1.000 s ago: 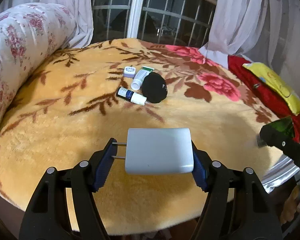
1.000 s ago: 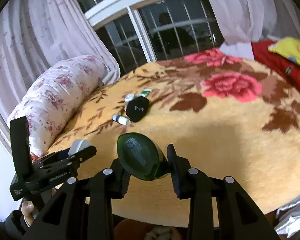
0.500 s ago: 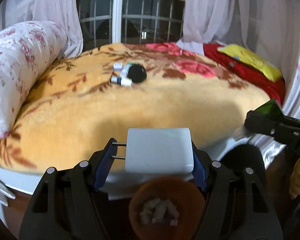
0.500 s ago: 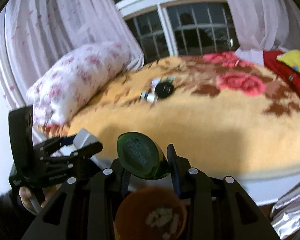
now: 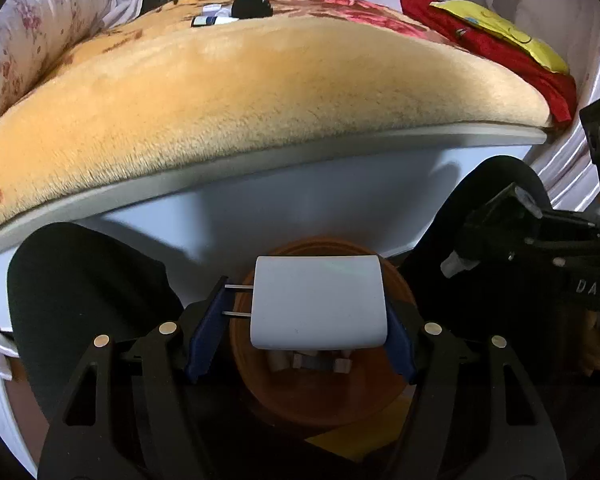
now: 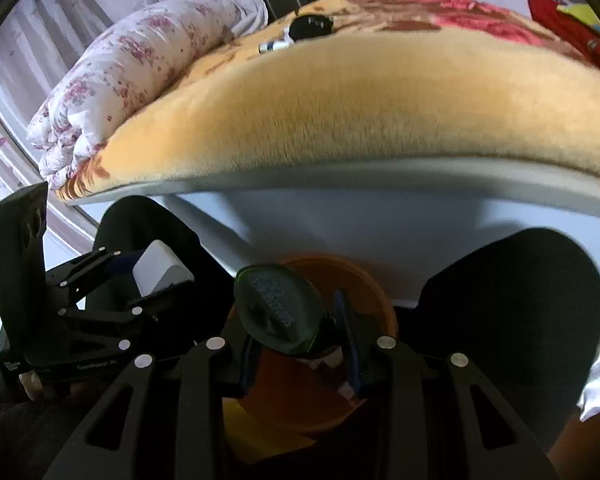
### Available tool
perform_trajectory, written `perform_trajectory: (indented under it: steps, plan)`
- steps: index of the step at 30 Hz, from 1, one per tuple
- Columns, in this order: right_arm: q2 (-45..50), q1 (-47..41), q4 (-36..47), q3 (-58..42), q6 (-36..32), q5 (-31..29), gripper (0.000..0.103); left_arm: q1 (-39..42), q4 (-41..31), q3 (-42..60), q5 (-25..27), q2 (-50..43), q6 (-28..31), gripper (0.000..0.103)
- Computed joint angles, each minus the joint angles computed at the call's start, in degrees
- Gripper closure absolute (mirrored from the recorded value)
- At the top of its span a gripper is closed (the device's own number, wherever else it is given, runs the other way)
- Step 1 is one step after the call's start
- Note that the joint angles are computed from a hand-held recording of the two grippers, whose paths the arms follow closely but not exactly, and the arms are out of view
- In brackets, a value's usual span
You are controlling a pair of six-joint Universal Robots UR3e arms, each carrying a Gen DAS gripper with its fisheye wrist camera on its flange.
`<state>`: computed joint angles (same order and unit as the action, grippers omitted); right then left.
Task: Collect trash
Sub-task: 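Drop the white plug into the orange bin with the left tool while the right tool drops the green bottle, then grasp the black fuzzy ball with the right tool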
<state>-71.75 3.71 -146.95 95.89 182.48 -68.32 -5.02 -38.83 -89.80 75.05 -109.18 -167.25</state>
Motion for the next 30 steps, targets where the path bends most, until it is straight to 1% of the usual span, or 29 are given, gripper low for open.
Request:
perform_trajectory:
  steps: [10,12,13,14,16,20,24,27,30]
  plan:
    - [2.17,0.71,2.49,-2.17,-0.15,-0.78,0.069,1.25,-3.00,1.56,-0.37,-1.99,-0.75,0.037]
    - [2.53,0.72,3.27,-2.57,-0.04,-1.00,0.068,1.25,-3.57,1.70,-0.15,-2.15,-0.75,0.036]
    - [2.71,0.67,3.44,-2.64,0.30,-1.20,0.059,1.13,-4.43,2.28,0.36,-2.49,-0.81,0.035]
    - [3.21,1.01,3.56,-3.31,0.96,-1.57,0.044,0.92,-5.12,2.90,0.86,-2.82,-0.92,0.029]
    - [2.56,0.74,2.21,-2.24,1.30,-1.30,0.043,0.13,-5.20,3.65,2.26,-3.40,-1.65,0.023]
    - [0.54,0.25,0.28,-0.17,1.65,-1.78,0.042,-0.28,-4.50,3.20,2.96,-3.23,-1.64,0.023]
    - [-2.06,-1.40,-0.02,0.90,2.77,-0.26,0.041,-0.04,-3.64,2.64,2.77,-2.05,-1.73,0.022]
    - [-3.45,-3.35,2.18,-1.15,2.40,2.21,0.040,1.15,-2.51,2.01,1.58,-0.05,-1.33,0.022]
    - [-2.58,-4.32,5.91,-7.95,1.05,2.76,0.035,2.33,-1.54,3.88,0.74,1.41,-1.17,0.022]
